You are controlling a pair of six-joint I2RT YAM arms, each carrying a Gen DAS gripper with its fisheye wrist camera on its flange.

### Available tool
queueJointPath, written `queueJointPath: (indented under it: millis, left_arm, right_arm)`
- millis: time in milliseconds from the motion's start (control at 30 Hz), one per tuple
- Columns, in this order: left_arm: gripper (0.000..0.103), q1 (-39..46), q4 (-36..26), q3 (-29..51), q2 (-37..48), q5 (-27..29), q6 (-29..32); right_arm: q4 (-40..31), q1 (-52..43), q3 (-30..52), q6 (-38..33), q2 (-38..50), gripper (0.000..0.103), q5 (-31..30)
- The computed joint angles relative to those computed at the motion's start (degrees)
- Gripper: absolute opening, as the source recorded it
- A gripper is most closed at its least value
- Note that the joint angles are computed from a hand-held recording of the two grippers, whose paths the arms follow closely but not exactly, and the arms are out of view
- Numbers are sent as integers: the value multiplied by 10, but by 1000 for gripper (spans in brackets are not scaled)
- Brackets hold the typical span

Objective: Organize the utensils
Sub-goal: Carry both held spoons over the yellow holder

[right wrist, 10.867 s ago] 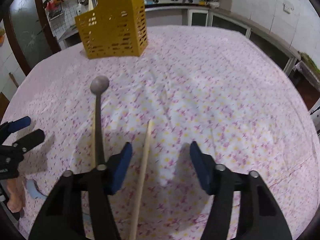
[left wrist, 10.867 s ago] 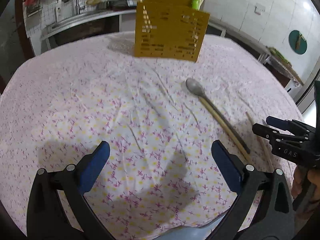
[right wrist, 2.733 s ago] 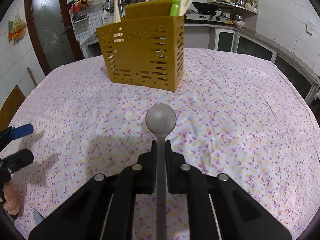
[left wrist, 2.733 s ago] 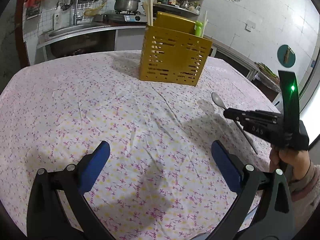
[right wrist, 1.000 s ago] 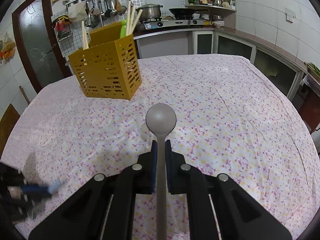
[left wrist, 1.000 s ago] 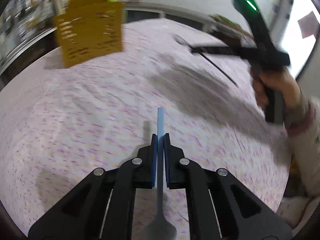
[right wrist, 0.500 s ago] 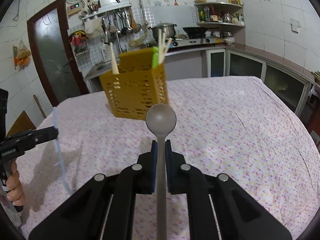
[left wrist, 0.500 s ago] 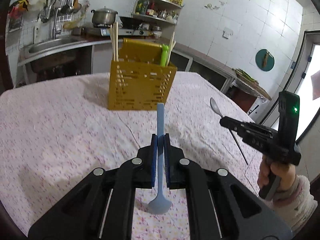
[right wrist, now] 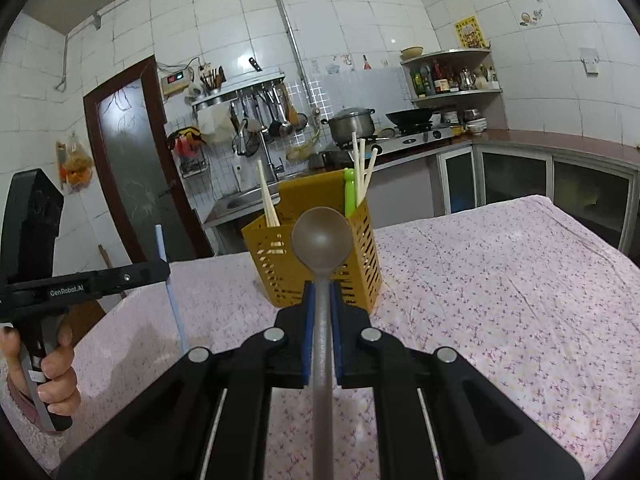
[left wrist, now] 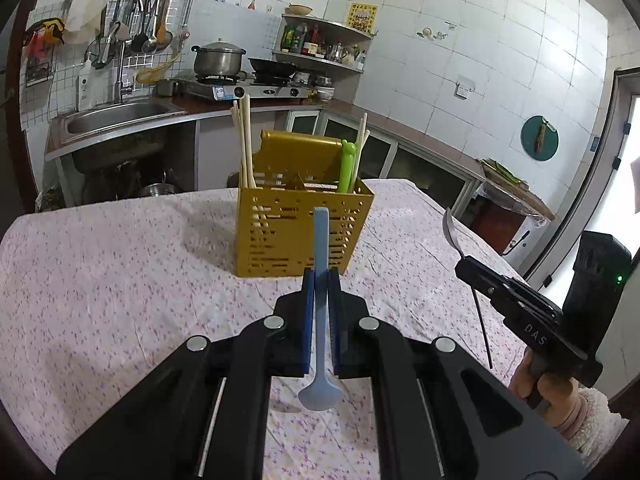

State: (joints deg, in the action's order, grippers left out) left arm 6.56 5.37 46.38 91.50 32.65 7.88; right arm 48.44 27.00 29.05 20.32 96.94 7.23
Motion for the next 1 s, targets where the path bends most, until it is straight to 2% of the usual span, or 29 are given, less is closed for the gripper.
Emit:
queueJointPath:
  millis: [300, 533, 700, 833, 1000]
  left_arm:
    - [5, -10, -30, 58, 10, -14, -3]
    - [5, -20, -49, 144, 12, -27, -41]
    - [5, -37, -42, 202, 29, -54, -51]
    - [5, -52, -42, 279, 74, -84, -54]
    - [5, -66, -24, 348, 129, -117, -47]
  right_arm:
    - [12, -40, 39, 19, 31, 8, -58]
    - [54, -59, 90, 21, 63, 8, -62]
    - [54, -69, 176, 4, 98, 8, -47]
    - [30, -85, 270, 19, 147, 8, -69]
    - [40, -89, 357, 25, 215, 8, -46]
